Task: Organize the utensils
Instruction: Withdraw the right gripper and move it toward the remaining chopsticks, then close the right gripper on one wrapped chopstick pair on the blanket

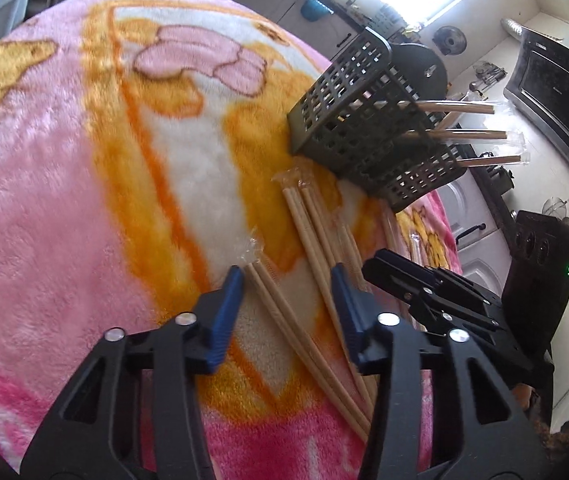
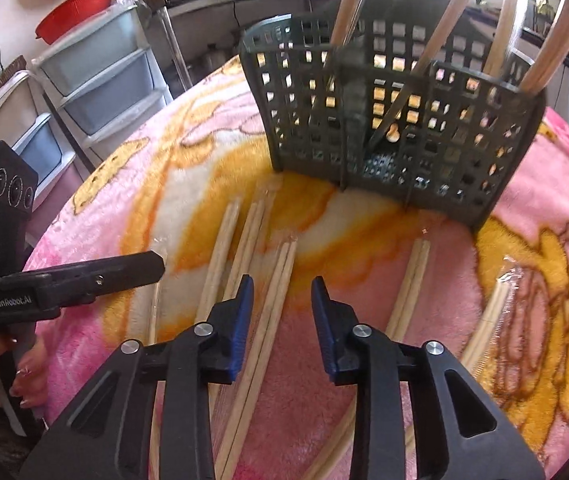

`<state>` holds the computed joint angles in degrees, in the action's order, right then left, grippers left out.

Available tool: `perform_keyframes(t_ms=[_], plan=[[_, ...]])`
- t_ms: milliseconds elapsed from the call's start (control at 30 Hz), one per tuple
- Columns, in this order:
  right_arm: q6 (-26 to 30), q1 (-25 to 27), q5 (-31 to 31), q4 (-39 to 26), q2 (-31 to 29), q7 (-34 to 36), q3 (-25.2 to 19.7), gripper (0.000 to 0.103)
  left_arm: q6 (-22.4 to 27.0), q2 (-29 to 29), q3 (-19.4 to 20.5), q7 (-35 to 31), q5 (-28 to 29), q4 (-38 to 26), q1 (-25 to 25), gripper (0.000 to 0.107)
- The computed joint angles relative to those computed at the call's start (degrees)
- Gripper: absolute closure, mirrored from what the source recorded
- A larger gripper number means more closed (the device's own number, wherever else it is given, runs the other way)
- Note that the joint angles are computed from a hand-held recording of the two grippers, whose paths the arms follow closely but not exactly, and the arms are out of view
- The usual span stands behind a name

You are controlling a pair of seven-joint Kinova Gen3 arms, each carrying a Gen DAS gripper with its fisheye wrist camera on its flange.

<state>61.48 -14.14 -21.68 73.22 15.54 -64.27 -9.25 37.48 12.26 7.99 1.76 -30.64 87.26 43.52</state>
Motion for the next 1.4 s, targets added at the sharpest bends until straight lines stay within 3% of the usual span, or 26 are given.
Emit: perform_keyframes(t_ms=[400,767,900,1100,1400], plan=[[3.34,-2.68,3.89,-6.74,5.36,-5.78,0.09,0.081,-1.61,0.61,-0.09,-5.60,5.95,0.02,-3.50,0.093],[8.33,-2.41,3.38,-14.38,9.97,-8.72,-0.04,0.083,-1.75,1.49,-0.79,-9.63,8.86,-1.20,-4.58,0.096],[7.84,-3.57,5.17,-14.81,10.10,-8.92,0.10,0.091,-1.33,1.72,-0.91,-11.10,9.70,-1.80,-4.92,0.097],[7.89,-1.70,2.62,-15.01,9.97,-8.27,-0.72,0.097,-2.99,1.38,-1.03,-12.80,11.57,-0.89,-6.01,0.101],[4.46,3.01,-5.39,-10.45,4.86,-1.23,-2.26,0.097,-1.75,-0.67,-2.15,-7.81,4.18,-1.10,-2.92,0.102]])
